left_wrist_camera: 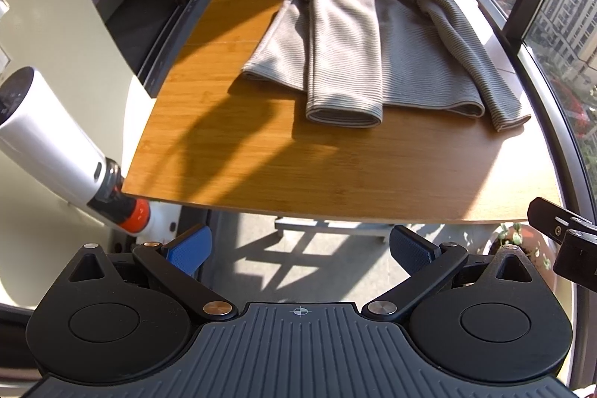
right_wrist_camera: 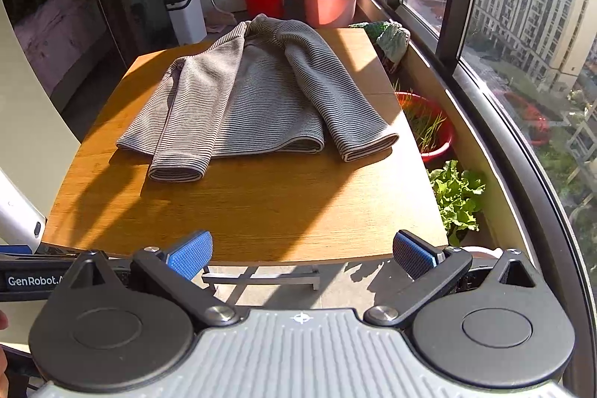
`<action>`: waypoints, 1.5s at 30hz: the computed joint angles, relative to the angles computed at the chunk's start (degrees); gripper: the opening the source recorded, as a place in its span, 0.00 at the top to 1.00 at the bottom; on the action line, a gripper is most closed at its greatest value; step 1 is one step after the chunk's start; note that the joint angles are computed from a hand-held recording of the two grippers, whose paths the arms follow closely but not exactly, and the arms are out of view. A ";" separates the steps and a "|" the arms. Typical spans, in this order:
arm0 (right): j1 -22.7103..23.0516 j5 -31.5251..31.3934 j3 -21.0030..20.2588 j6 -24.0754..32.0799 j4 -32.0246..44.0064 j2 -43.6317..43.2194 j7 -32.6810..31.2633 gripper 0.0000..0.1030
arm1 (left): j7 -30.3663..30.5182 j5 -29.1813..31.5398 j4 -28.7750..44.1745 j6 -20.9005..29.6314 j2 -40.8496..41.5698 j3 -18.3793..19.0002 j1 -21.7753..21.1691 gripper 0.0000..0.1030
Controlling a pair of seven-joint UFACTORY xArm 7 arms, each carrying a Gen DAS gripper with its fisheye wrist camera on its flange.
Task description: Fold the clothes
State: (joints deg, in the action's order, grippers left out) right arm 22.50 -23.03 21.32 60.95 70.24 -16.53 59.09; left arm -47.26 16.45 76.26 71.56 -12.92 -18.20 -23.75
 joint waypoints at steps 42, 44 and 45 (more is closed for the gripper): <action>3.36 -1.04 -12.11 -15.77 18.75 27.32 8.50 0.00 | 32.76 -16.28 16.30 -22.47 27.97 10.57 7.12 0.00; 2.97 -0.23 -13.27 -18.33 20.83 30.12 5.78 0.00 | 37.00 -19.55 20.19 -24.12 31.91 9.88 7.92 0.00; 2.46 1.00 -13.72 -20.33 21.66 31.61 3.89 0.00 | 38.93 -20.97 22.38 -24.52 33.99 9.56 8.25 0.00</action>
State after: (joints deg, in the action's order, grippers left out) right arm 24.96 -22.03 7.61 40.61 91.90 15.07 62.97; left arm -8.33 -4.52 98.64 47.04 21.07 -8.64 -15.50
